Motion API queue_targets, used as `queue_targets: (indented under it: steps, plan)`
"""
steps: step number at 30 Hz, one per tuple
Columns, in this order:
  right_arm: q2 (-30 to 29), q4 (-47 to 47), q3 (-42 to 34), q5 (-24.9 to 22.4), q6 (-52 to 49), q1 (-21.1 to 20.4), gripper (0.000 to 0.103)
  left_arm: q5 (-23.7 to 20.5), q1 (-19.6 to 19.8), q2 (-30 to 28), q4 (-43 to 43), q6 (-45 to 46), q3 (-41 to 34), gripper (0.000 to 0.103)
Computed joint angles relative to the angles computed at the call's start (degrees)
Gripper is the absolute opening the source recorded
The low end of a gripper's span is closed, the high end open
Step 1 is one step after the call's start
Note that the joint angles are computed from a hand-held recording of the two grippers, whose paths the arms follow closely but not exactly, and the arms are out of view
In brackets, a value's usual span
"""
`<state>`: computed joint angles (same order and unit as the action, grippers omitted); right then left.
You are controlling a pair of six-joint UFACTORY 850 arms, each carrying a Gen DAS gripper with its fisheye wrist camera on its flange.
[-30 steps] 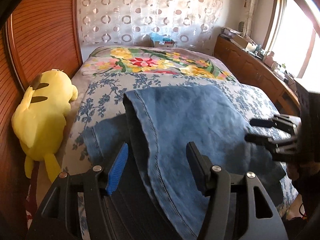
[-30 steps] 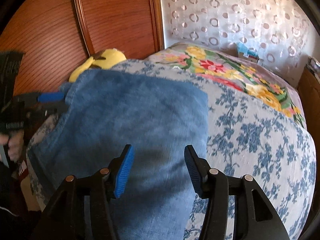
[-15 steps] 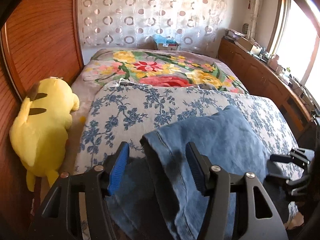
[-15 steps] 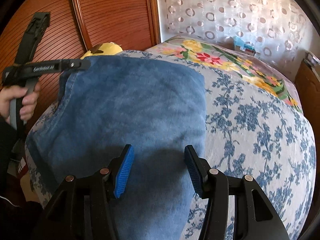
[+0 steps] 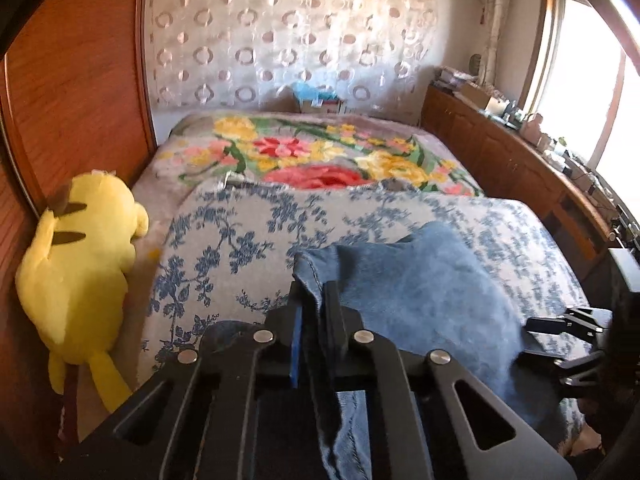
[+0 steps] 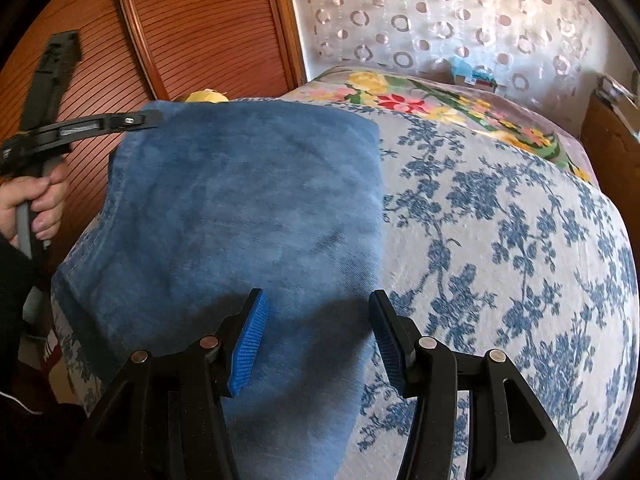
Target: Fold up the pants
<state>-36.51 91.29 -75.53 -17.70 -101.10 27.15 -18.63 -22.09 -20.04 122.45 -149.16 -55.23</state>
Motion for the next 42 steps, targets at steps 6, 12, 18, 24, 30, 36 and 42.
queue_targets:
  steps: [6,12,18,24,30,36,42]
  plan:
    - [2.0,6.1,2.8,-0.5,-5.0,-0.5,0.054,-5.9,-2.1,7.1,-2.2,0.3,5.2,0.009]
    - [4.1,12.4,5.9,-1.3,-11.1,-0.7,0.054,-8.2,-1.3,10.3,-8.8,6.3,7.9,0.009]
    - [6.3,18.7,9.3,-1.3,-17.2,-0.9,0.054,-7.3,-1.3,9.2,-11.0,7.3,9.1,0.01]
    - [8.6,29.5,13.4,-0.9,-27.6,-1.0,0.054,-8.1,-3.4,9.0,-11.9,7.0,10.6,0.033]
    - [11.7,44.4,18.7,-2.9,-42.0,-0.9,0.054,-8.2,-5.9,8.8,-7.2,1.7,12.9,0.044]
    - [13.6,51.5,22.0,-5.3,-48.0,-0.8,0.054,-8.6,-8.8,7.5,-6.3,-1.0,13.4,0.044]
    - [14.6,55.7,24.1,-6.9,-51.8,-0.3,0.054,-9.8,-12.0,6.9,-7.1,-0.6,13.3,0.044]
